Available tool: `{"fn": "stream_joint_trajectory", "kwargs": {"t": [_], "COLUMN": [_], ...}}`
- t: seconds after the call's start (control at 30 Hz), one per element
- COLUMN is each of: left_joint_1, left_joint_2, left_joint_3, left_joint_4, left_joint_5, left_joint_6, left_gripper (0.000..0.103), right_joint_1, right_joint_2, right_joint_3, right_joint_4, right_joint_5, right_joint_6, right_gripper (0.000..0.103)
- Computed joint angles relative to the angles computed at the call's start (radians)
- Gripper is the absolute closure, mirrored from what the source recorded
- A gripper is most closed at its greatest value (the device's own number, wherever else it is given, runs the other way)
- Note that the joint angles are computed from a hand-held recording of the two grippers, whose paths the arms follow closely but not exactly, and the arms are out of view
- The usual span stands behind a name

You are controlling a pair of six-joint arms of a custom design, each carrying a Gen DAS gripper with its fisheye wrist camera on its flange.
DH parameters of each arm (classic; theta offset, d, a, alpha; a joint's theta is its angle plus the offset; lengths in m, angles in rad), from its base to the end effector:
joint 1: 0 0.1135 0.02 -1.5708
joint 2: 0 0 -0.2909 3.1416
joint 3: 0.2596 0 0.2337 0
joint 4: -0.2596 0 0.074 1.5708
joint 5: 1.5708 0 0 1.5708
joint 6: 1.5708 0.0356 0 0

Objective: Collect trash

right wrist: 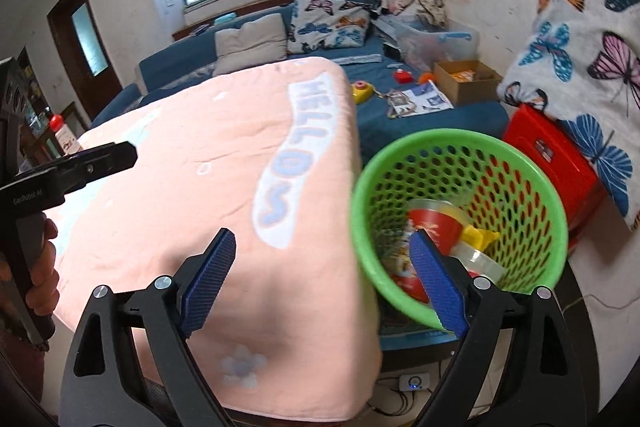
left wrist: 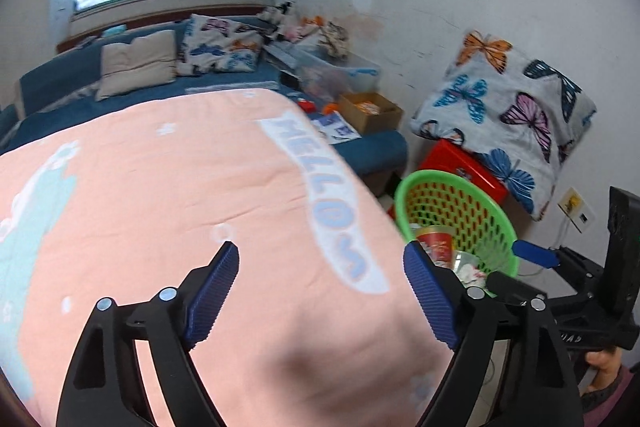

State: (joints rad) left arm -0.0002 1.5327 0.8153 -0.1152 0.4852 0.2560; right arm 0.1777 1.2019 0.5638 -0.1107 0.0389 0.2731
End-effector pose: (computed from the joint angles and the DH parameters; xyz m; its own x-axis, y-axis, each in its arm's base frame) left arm 0.2895 -0.0167 0.2229 -0.6361 0.2241 -0.7384 0.4911 0.8556 -0.1633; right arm 0.2094 0.0362 0.2239 -0.6853 0.1508 -0.7125 0.0376 0.9844 0.1721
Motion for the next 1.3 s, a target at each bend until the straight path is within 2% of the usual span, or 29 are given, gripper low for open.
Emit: {"fn": "stream_joint_trajectory", "kwargs": {"t": [0.23, 0.53, 0.83, 0.97, 1.3], "left_joint_1": [0.171, 0.368, 0.514, 0.55, 0.59], "left_joint_2": [-0.077, -0.133, -0.141, -0.152, -0.162], "left_joint_3": [-0.058, -0.103, -0.098, -0.116, -0.175], "left_joint_4": [-0.002, -0.013, -0.039, -0.022, 0.03], "left_joint_5": [0.025, 0.083, 0.139, 0.137, 0.114], "left_joint_6": [0.089, 0.164, 0.21, 0.216, 0.249], "left_gripper": [0.011, 0.008, 0.007, 0.007, 0.007], "right_joint_1": [0.133, 0.3, 0.373, 0.406, 0.428], "right_joint_2": [0.032, 0.081, 0.103, 0.108, 0.119], "right_joint_3": [0.05, 0.113, 0.135, 0.144, 0.13], "right_joint_4": [-0.007, -0.019, 0.001, -0.002, 0.017], "right_joint_5": [0.086, 0.219, 0.236, 0.273, 0.261], "right_joint_6": [0.047, 0.075, 0.116, 0.122, 0.155], "right_gripper": [0.011, 0.007, 0.005, 0.005, 0.005]}}
